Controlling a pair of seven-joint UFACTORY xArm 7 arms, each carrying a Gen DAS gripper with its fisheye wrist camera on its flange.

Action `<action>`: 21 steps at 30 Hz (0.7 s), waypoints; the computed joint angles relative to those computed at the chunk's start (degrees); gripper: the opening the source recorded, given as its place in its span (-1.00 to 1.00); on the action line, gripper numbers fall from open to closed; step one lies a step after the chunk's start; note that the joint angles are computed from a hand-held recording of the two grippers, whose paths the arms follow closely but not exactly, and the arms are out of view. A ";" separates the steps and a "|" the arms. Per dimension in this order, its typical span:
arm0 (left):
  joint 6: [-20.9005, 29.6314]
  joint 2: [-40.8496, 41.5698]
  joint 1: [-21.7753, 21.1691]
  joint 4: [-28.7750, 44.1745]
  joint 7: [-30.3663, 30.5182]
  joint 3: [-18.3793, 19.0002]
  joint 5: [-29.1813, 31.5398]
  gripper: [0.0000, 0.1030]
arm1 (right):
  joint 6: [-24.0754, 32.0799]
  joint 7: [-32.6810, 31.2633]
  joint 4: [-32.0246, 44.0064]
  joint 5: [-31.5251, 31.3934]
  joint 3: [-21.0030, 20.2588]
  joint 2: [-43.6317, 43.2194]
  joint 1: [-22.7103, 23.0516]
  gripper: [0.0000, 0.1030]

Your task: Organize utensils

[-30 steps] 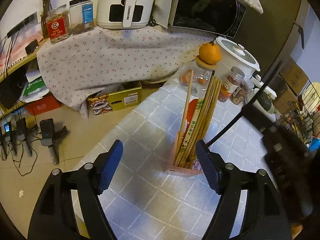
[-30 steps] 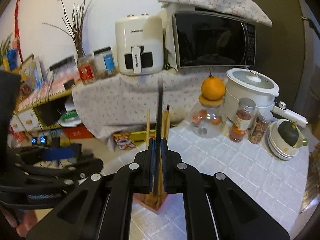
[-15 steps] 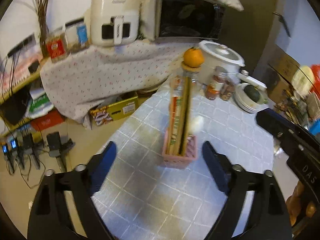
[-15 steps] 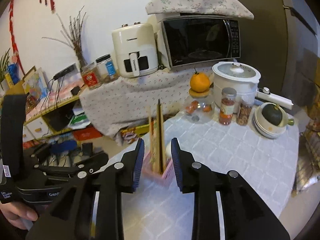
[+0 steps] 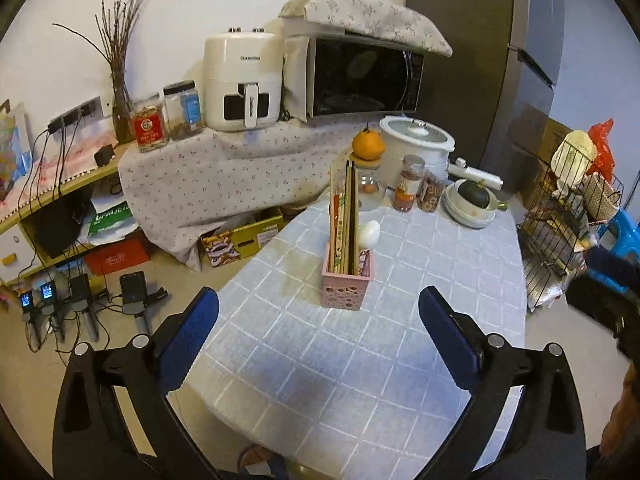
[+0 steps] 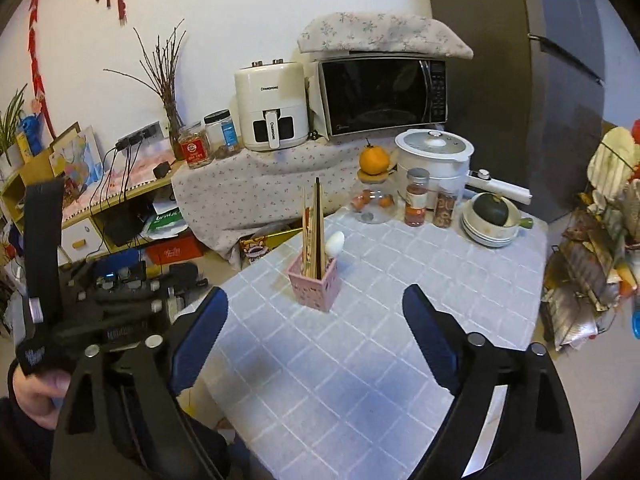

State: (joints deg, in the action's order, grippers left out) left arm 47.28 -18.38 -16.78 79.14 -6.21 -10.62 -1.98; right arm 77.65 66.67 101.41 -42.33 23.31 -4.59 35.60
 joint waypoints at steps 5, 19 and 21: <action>-2.24 -1.62 0.13 -1.28 -0.99 -0.81 1.30 0.86 | -2.44 3.55 -5.46 1.15 0.50 -4.39 -1.02 0.80; -4.47 -1.15 0.08 -2.31 -3.33 -2.78 6.25 0.86 | -1.60 4.10 -7.84 3.14 2.24 -5.00 -5.22 0.82; -4.64 -1.24 0.06 -2.52 -3.50 -2.84 6.58 0.86 | -0.16 4.29 -6.97 2.98 2.60 -4.42 -5.22 0.85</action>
State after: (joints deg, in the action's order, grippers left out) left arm 42.65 -19.62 -16.73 76.62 -9.71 -13.47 4.60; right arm 77.49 70.96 94.44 -39.35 25.91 -9.00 30.38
